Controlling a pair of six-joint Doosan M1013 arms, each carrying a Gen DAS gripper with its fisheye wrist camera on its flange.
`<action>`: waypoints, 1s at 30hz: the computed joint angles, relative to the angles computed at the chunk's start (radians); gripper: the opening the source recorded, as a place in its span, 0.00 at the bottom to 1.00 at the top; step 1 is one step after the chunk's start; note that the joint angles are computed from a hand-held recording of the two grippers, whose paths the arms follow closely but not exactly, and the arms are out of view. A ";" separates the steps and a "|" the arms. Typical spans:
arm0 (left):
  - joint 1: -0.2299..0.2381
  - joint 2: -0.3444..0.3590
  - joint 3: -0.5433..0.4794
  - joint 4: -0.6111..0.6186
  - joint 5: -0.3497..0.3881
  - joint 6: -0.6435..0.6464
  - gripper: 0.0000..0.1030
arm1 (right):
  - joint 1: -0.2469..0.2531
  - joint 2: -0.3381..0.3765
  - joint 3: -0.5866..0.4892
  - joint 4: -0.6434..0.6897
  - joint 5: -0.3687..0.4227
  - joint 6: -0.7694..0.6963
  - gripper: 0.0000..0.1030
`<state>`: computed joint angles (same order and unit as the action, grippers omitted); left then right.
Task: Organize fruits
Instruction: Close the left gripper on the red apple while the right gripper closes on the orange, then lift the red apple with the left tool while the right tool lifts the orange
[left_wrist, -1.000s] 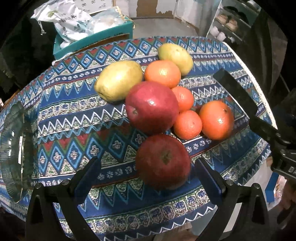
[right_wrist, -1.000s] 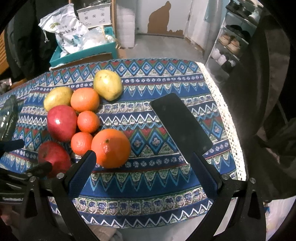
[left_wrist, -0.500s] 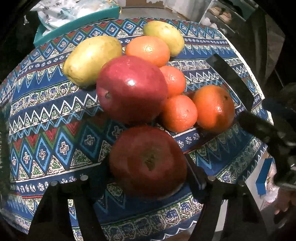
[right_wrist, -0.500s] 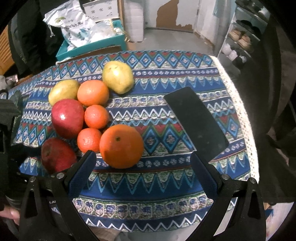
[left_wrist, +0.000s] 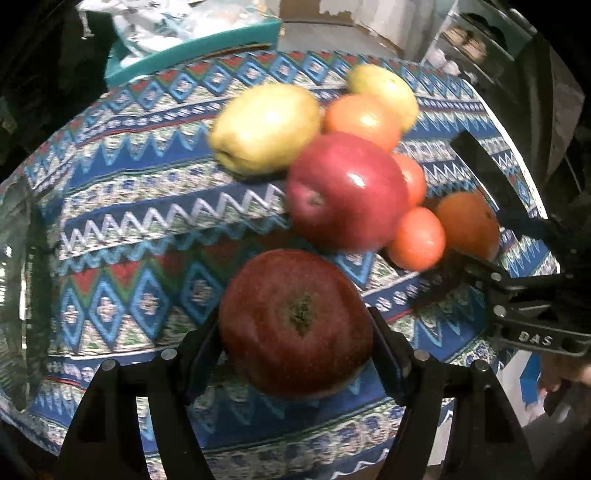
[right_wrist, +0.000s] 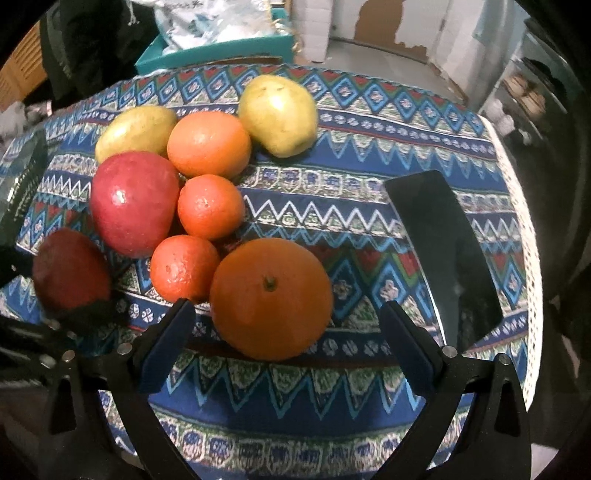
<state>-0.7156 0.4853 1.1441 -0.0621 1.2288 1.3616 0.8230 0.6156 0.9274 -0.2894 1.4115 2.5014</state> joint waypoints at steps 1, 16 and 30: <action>0.002 -0.002 0.000 0.008 -0.004 -0.005 0.73 | -0.004 -0.001 0.003 0.008 -0.011 -0.008 0.91; 0.012 -0.027 0.003 0.005 -0.038 0.012 0.73 | -0.018 -0.035 0.052 0.075 -0.085 0.021 0.66; 0.015 -0.075 0.002 0.027 -0.115 0.000 0.73 | 0.034 -0.031 -0.030 -0.149 -0.012 0.141 0.66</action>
<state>-0.7007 0.4103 1.1458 -0.0352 1.1142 1.3617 0.8565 0.5842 0.8976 -0.4384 1.3998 2.6425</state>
